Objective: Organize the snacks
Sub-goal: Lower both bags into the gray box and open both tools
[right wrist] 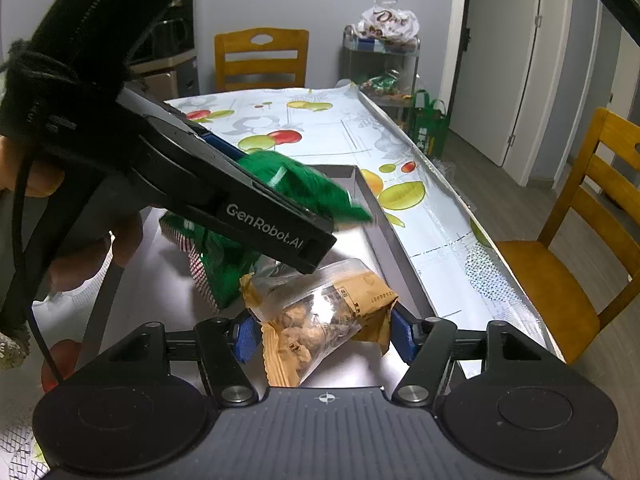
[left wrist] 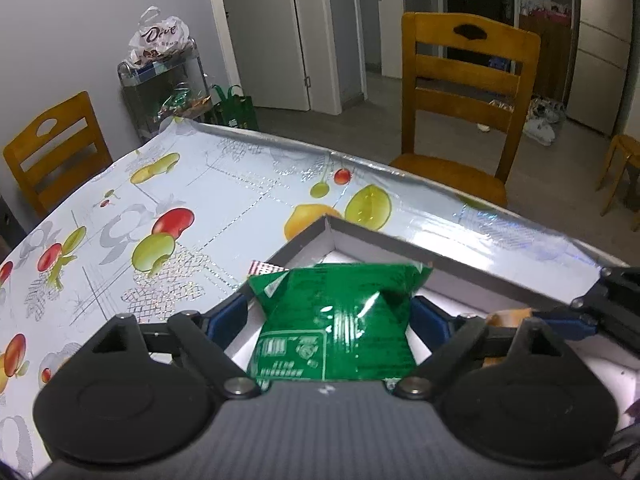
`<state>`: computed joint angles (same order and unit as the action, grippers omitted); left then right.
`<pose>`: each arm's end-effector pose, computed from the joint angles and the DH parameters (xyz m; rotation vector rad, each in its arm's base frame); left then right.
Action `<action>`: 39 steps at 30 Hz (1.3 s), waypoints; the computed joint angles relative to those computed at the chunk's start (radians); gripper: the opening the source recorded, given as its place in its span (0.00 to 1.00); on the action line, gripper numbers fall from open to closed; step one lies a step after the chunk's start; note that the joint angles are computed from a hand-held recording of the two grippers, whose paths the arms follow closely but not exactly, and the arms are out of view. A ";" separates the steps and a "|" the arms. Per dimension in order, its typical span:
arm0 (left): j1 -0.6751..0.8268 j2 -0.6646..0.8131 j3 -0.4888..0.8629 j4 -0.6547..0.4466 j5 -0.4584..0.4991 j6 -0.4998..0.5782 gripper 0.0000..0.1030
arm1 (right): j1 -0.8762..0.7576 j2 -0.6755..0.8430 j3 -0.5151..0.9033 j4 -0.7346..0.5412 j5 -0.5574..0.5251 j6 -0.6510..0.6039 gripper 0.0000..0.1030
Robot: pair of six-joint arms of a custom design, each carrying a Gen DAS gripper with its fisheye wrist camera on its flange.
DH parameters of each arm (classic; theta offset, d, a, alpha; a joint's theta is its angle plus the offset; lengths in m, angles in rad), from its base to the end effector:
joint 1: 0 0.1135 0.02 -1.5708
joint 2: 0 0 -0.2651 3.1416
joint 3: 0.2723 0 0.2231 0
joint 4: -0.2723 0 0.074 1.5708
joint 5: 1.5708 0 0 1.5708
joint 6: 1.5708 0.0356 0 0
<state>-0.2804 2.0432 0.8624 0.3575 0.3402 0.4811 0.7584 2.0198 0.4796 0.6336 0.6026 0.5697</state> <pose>0.3339 -0.1085 0.0947 1.0202 2.1227 -0.3093 0.2065 0.1678 0.0580 0.0283 2.2776 -0.0729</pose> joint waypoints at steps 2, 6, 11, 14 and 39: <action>0.012 -0.015 -0.014 0.007 0.037 0.000 0.86 | 0.001 -0.003 -0.007 0.008 0.004 0.004 0.68; 0.032 -0.052 -0.050 0.037 0.104 -0.015 0.89 | 0.018 -0.014 -0.025 0.041 0.045 0.006 0.76; 0.058 -0.109 -0.089 0.058 0.189 -0.041 0.93 | 0.035 -0.027 -0.022 0.026 0.086 0.014 0.82; 0.064 -0.144 -0.116 0.069 0.202 -0.053 0.94 | 0.050 -0.039 -0.030 0.024 0.098 0.028 0.84; 0.431 -0.510 -0.328 -0.139 0.350 0.049 0.96 | 0.169 -0.163 -0.025 -0.126 0.182 0.148 1.00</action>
